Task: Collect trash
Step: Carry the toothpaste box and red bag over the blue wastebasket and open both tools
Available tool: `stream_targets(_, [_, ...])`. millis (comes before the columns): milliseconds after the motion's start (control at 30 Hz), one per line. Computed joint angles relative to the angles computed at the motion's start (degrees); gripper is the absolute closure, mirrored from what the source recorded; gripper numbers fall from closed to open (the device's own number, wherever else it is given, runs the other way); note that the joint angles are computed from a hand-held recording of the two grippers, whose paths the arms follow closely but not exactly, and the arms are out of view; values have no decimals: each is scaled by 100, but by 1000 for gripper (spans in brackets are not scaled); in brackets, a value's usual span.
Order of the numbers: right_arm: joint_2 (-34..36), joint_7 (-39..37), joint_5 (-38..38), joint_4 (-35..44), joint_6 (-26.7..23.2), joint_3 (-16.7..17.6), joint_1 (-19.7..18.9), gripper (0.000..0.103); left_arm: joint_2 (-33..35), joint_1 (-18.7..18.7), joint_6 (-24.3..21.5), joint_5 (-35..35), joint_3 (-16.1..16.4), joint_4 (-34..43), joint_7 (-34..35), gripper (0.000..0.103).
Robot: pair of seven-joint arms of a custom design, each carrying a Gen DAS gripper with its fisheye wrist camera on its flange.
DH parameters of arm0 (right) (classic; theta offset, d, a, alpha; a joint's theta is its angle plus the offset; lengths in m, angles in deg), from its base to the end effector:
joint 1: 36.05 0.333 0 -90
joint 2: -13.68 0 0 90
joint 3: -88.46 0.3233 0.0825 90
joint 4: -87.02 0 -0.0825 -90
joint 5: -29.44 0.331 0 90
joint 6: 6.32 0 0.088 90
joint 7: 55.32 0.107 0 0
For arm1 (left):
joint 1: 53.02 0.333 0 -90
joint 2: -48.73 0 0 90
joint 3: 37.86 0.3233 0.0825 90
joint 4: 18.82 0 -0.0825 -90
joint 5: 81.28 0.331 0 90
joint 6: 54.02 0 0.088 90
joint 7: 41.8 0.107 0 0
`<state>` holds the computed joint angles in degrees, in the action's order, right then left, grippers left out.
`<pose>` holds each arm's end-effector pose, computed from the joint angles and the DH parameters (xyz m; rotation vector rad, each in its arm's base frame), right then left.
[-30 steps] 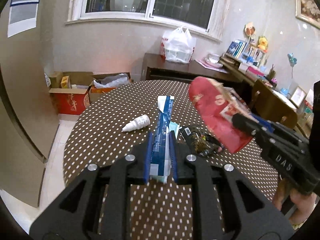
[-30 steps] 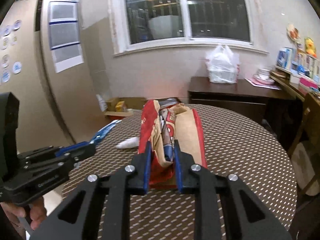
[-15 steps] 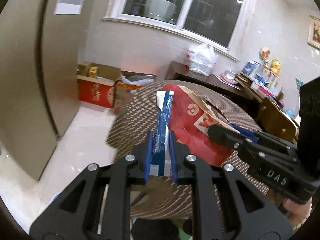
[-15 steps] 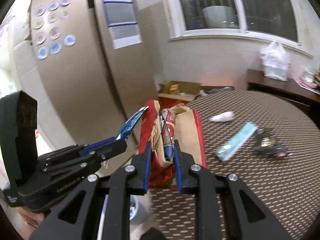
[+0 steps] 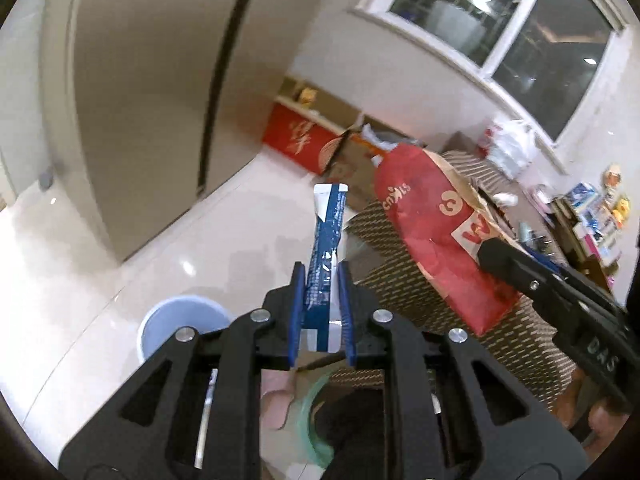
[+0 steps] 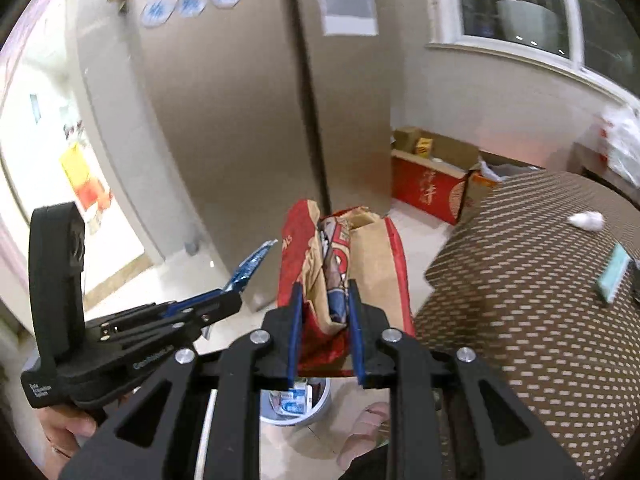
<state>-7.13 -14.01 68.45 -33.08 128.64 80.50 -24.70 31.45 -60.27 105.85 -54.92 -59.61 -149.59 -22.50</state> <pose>0.4371 0.0223 0.6585 -2.0004 1.1032 -0.3512 0.3837 -0.2594 0.5824 -2.0919 1.4995 -1.0739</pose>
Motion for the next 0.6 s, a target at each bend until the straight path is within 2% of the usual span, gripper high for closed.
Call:
stream_targets(167, [74, 117, -318, -340, 181, 354, 185, 83, -93, -165, 36, -473, 284, -598, 192, 86])
stream_targets(300, [276, 290, -516, -531, 294, 531, 302, 83, -19, -188, 123, -778, 343, -899, 305, 86])
stream_targets(433, [496, 430, -695, -620, 312, 644, 397, 83, 201, -260, 145, -1177, 500, -1022, 561, 86])
stream_targets(600, [698, 433, -714, -633, 366, 683, 478, 83, 370, -184, 134, -1324, 530, -1104, 557, 86])
